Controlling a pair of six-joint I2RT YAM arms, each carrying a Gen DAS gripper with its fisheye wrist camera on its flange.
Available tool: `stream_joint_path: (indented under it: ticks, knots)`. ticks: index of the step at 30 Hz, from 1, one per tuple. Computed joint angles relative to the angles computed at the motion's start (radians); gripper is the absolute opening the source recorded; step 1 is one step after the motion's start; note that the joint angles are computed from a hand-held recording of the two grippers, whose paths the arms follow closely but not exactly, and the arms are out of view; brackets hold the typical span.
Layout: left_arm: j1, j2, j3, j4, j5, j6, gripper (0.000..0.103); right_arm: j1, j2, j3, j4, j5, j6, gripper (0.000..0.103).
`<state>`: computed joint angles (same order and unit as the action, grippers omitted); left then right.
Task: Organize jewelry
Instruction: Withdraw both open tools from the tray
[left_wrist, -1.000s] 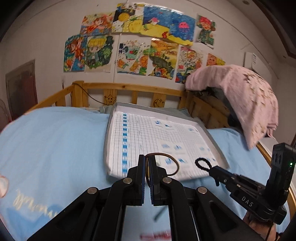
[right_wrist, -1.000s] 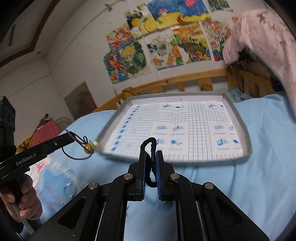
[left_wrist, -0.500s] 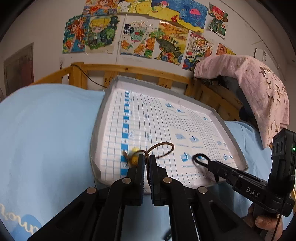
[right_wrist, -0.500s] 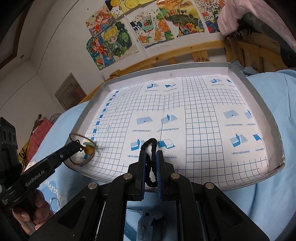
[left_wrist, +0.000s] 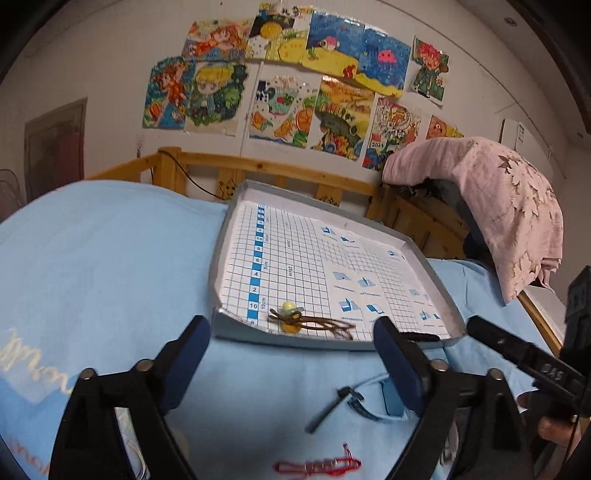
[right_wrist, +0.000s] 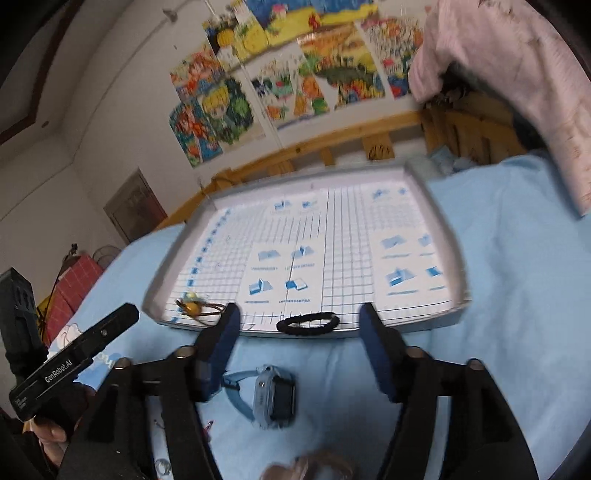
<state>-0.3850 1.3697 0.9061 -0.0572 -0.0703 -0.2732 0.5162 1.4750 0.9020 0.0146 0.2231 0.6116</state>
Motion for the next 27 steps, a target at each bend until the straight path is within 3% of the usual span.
stream_joint_path:
  ticks: [4, 7, 13, 18, 21, 23, 27]
  knots:
    - [-0.025, -0.133, -0.076, -0.02, -0.04, -0.023, 0.097, 0.054, -0.136, -0.073, -0.021, 0.086, -0.017, 0.075]
    - [-0.067, -0.269, -0.157, -0.012, -0.108, -0.011, 0.103, 0.138, -0.254, -0.142, -0.029, 0.199, -0.031, 0.089]
    - [-0.183, -0.537, -0.264, -0.104, -0.239, -0.002, 0.103, 0.417, -0.463, -0.243, -0.083, 0.531, -0.041, 0.101]
    - [-0.353, -0.761, -0.329, -0.248, -0.417, -0.011, 0.103, 0.688, -0.526, -0.255, -0.201, 0.842, 0.055, 0.101]
    - [-0.485, -0.879, -0.351, -0.367, -0.562, -0.051, 0.103, 0.846, -0.492, -0.216, -0.37, 1.008, 0.241, 0.101]
    - [-0.591, -0.966, -0.367, -0.466, -0.673, -0.104, 0.103, 0.943, -0.431, -0.158, -0.567, 1.092, 0.461, 0.101]
    - [-0.796, -1.065, -0.37, -0.681, -0.872, -0.27, 0.103, 1.097, -0.181, 0.018, -1.201, 1.172, 1.21, 0.101]
